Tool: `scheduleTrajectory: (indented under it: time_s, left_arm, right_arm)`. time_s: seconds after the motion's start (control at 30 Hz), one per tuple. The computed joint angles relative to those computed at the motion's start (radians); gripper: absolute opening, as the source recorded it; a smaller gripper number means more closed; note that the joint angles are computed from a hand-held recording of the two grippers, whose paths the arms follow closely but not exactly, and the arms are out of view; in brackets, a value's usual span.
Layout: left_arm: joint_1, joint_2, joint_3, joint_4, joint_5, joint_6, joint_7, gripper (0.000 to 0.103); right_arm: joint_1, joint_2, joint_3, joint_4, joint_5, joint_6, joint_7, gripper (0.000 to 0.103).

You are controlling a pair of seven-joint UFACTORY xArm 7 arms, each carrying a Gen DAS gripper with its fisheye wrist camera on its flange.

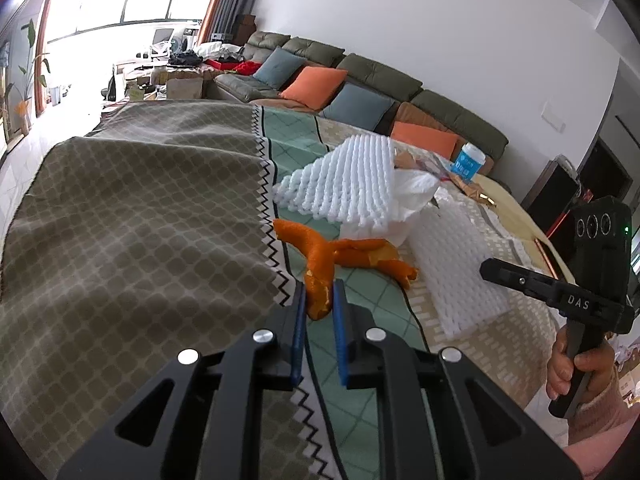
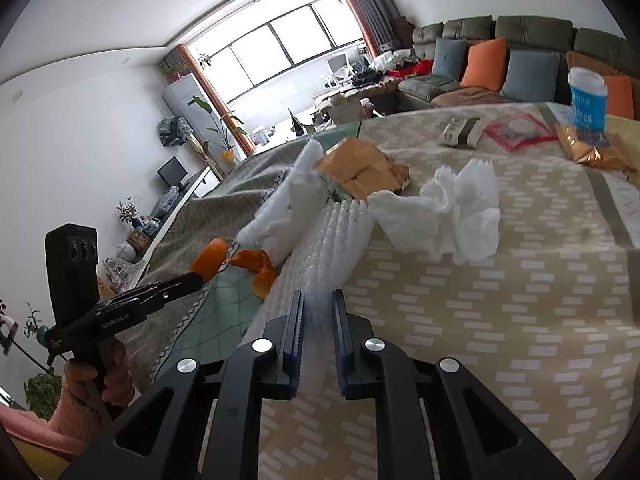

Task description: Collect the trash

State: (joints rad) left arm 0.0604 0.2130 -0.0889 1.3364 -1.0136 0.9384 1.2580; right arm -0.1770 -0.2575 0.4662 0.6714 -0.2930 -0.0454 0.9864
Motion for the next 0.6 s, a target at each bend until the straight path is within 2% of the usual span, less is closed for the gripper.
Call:
scheduleTrajectory:
  time_s: [0.3,0.6]
  left_arm:
    - [0.044,-0.026,0.029,-0.005,-0.053,0.06,0.023,0.014]
    - [0.081,-0.046,0.062,-0.016,-0.08,0.083,0.023,0.014]
  right_arm:
    - [0.041,-0.038,-0.016,0.0,0.02,-0.022,-0.058,0.014]
    - [0.039,0.092,0.028,0.121,0.038,-0.066,-0.159,0.014]
